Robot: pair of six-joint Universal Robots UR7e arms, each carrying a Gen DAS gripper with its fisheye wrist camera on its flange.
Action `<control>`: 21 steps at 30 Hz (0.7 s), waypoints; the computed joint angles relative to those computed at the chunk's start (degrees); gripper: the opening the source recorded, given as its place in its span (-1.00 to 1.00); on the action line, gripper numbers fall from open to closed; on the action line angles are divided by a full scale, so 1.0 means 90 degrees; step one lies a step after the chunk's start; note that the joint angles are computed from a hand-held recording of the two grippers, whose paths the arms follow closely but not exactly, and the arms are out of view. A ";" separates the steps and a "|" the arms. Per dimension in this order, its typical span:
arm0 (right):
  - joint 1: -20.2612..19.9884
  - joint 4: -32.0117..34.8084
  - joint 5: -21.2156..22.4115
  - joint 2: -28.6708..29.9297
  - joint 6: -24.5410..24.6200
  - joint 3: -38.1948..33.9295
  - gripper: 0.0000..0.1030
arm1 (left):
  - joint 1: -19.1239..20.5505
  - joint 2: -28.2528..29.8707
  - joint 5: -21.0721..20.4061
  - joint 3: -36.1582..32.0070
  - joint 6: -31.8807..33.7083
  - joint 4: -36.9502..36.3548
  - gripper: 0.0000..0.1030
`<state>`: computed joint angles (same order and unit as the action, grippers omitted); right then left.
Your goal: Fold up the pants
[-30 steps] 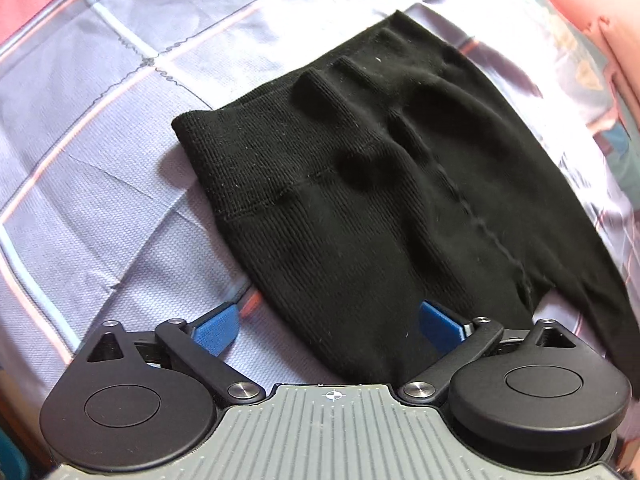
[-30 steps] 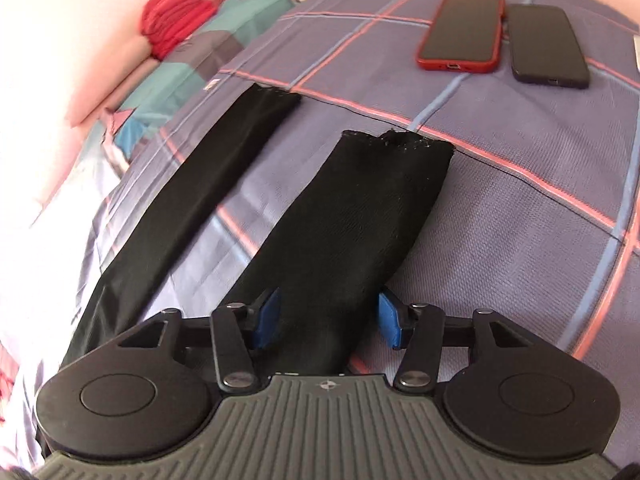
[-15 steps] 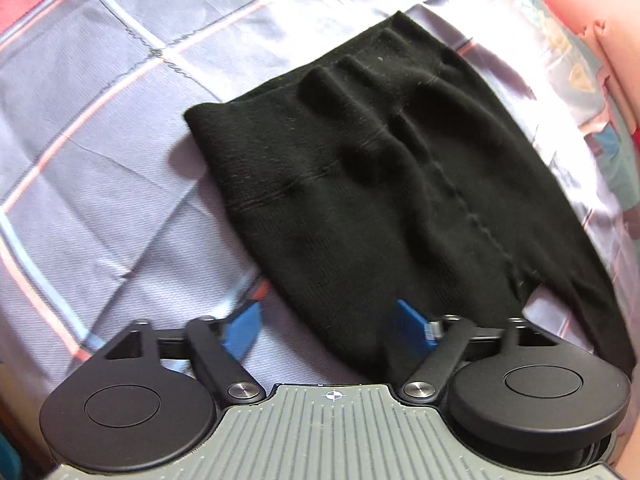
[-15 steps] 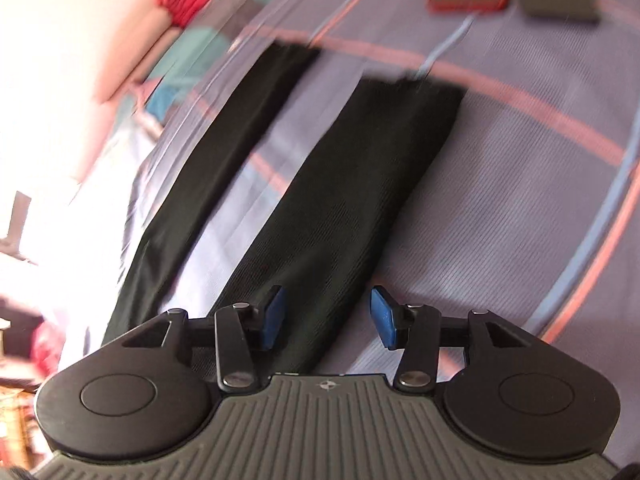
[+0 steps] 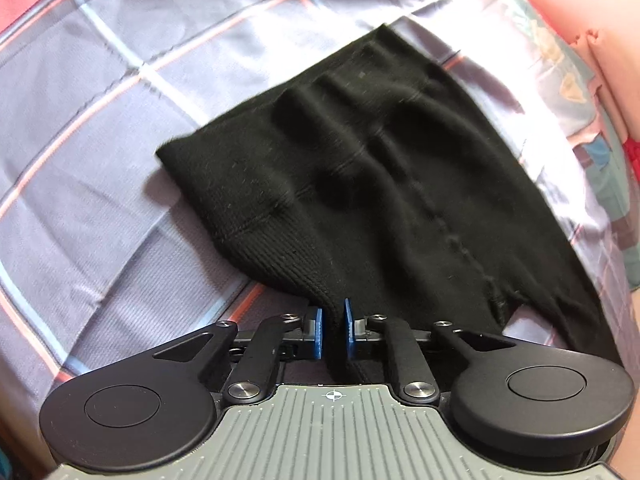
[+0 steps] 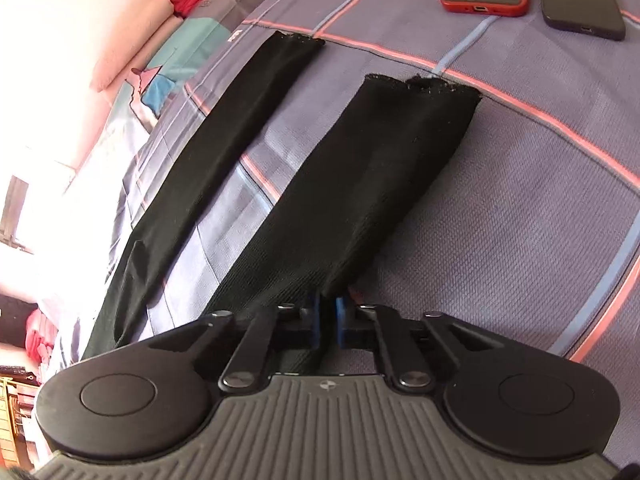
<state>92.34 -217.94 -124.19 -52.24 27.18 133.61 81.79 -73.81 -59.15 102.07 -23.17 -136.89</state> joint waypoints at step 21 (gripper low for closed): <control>-0.0487 0.2469 0.0916 0.0842 -0.1231 -0.3958 -0.66 | -0.0083 0.3262 -0.0036 -0.4523 0.1757 0.0644 0.88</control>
<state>87.96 -195.73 -115.95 -44.66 16.11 97.98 81.05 -44.46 -59.47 61.36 -7.35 -131.10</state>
